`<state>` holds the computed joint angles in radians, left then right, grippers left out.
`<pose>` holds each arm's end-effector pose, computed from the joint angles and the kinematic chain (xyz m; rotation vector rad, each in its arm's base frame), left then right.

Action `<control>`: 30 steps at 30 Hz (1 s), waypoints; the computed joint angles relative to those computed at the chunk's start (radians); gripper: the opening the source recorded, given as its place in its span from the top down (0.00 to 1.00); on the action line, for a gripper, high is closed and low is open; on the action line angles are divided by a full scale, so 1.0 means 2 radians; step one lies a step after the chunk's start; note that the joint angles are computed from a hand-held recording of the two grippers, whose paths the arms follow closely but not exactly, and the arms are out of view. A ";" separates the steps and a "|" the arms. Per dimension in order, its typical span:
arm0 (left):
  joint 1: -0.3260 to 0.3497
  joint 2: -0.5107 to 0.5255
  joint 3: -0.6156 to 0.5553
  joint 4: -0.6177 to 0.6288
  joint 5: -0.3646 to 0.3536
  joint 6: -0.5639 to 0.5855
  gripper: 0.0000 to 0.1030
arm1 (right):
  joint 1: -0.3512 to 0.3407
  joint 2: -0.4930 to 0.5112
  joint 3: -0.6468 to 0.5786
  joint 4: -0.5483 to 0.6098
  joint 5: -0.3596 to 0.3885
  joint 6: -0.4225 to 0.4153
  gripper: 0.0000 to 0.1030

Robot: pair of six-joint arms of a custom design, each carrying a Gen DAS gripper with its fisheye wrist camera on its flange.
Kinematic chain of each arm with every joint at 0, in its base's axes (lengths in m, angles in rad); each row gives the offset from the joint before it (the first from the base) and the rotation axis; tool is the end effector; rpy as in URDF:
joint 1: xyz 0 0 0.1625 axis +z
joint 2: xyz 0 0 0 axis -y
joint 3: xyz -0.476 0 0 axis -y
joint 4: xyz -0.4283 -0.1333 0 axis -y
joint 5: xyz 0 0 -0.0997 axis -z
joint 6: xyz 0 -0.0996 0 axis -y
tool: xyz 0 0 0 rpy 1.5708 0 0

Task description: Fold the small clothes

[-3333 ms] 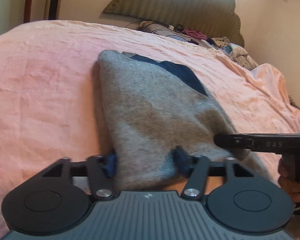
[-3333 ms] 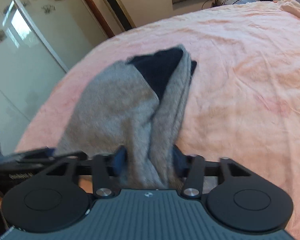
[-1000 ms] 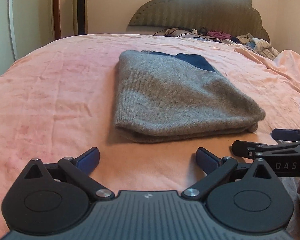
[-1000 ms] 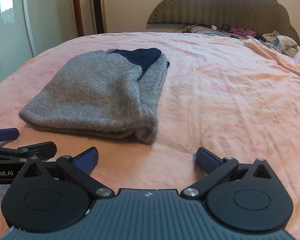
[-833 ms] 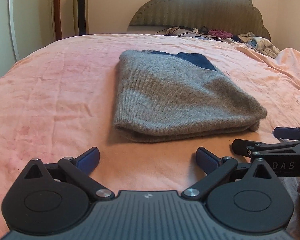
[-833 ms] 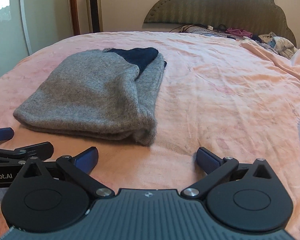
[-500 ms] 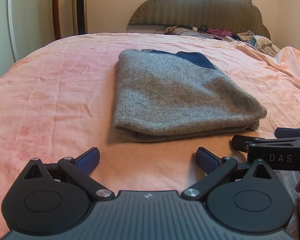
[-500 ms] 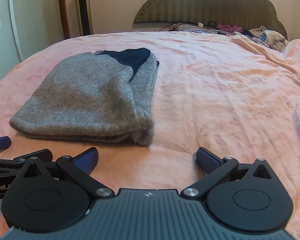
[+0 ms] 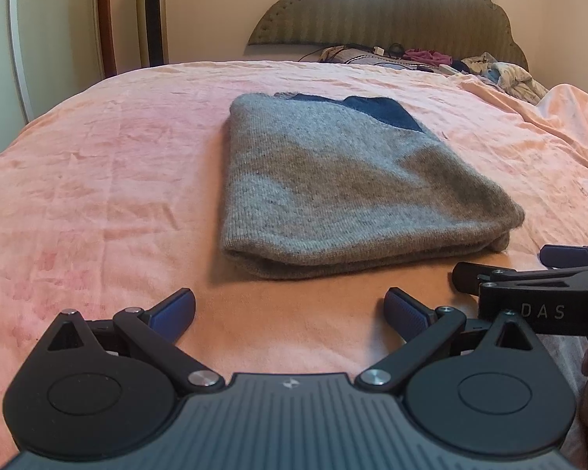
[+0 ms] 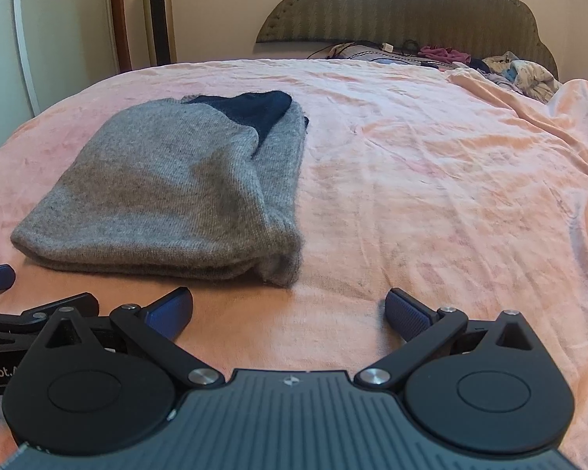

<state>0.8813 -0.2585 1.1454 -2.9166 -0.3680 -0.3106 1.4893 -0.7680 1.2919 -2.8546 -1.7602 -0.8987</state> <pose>-0.3573 -0.7890 -0.0358 0.0630 2.0623 -1.0879 0.0447 -0.8594 0.2767 0.9119 -2.3464 0.7739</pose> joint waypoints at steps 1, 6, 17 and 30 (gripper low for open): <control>0.001 0.000 -0.001 -0.002 0.000 0.001 0.00 | 0.000 0.000 0.000 0.000 0.000 0.000 0.00; 0.001 0.003 -0.002 -0.012 0.001 0.006 0.00 | 0.000 0.000 0.001 -0.003 0.000 0.000 0.00; 0.001 0.005 -0.003 -0.017 0.002 0.008 0.00 | 0.000 0.000 0.002 -0.005 0.000 0.000 0.00; 0.001 0.005 -0.003 -0.016 0.002 0.007 0.00 | -0.001 0.000 0.001 -0.005 0.001 0.000 0.00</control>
<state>0.8827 -0.2493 1.1390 -2.9477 -0.3649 -0.2967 1.4882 -0.7674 1.2949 -2.8646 -1.7589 -0.8987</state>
